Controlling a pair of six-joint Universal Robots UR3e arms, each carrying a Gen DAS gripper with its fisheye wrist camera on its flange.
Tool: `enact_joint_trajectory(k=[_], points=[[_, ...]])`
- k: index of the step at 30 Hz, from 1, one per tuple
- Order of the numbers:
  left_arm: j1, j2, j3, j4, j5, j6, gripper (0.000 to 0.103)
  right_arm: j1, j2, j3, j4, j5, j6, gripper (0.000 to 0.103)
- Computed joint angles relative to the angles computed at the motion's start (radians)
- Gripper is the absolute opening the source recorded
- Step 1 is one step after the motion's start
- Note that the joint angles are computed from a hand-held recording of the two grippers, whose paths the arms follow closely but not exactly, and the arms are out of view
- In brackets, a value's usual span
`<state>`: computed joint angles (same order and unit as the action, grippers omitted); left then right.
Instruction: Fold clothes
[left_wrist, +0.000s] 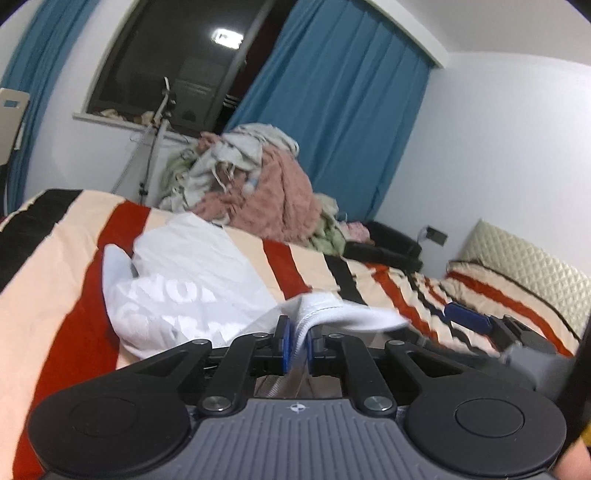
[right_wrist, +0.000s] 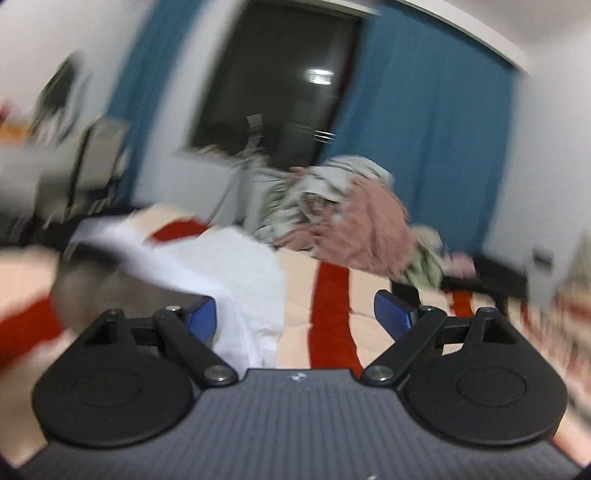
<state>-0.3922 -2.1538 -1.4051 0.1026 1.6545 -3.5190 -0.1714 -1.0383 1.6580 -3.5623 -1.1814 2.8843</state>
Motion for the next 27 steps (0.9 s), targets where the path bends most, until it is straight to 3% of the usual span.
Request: enact_joint_trajectory(k=[2, 5, 6, 7, 10, 13, 15, 17, 20, 25, 27], points=[[-0.01, -0.016, 0.015, -0.003, 0.014, 0.016, 0.006, -0.019, 0.009, -0.072, 0.156, -0.006, 0.046, 0.09], [-0.013, -0.013, 0.01, -0.005, 0.048, -0.006, 0.006, 0.036, 0.06, -0.234, 0.501, -0.155, -0.047, 0.089], [-0.008, -0.007, 0.004, -0.012, 0.049, -0.024, 0.006, 0.037, 0.075, -0.254, 0.516, -0.162, -0.015, 0.089], [-0.008, -0.005, 0.005, -0.028, 0.058, -0.033, 0.006, 0.036, 0.092, -0.263, 0.504, -0.165, 0.021, 0.089], [-0.002, 0.001, 0.01, -0.079, 0.063, -0.049, 0.01, -0.004, 0.076, -0.199, 0.254, -0.084, 0.181, 0.09], [0.005, -0.005, 0.031, -0.138, 0.045, -0.049, 0.023, -0.033, 0.075, -0.152, 0.001, -0.02, 0.257, 0.09], [-0.006, -0.026, 0.078, -0.198, 0.064, -0.02, 0.033, -0.056, 0.073, -0.132, -0.073, 0.037, 0.277, 0.09], [-0.016, -0.049, 0.129, -0.268, 0.079, 0.016, 0.048, -0.06, 0.064, -0.113, -0.089, 0.052, 0.28, 0.09], [-0.047, -0.115, 0.238, -0.391, 0.144, 0.075, 0.06, -0.06, 0.045, -0.082, -0.102, 0.052, 0.295, 0.09], [-0.103, -0.254, 0.478, -0.725, 0.361, 0.094, 0.067, -0.086, 0.07, -0.089, -0.166, 0.057, 0.388, 0.09], [-0.092, -0.232, 0.434, -0.696, 0.394, 0.027, 0.068, -0.09, 0.09, -0.1, -0.2, 0.022, 0.43, 0.09]])
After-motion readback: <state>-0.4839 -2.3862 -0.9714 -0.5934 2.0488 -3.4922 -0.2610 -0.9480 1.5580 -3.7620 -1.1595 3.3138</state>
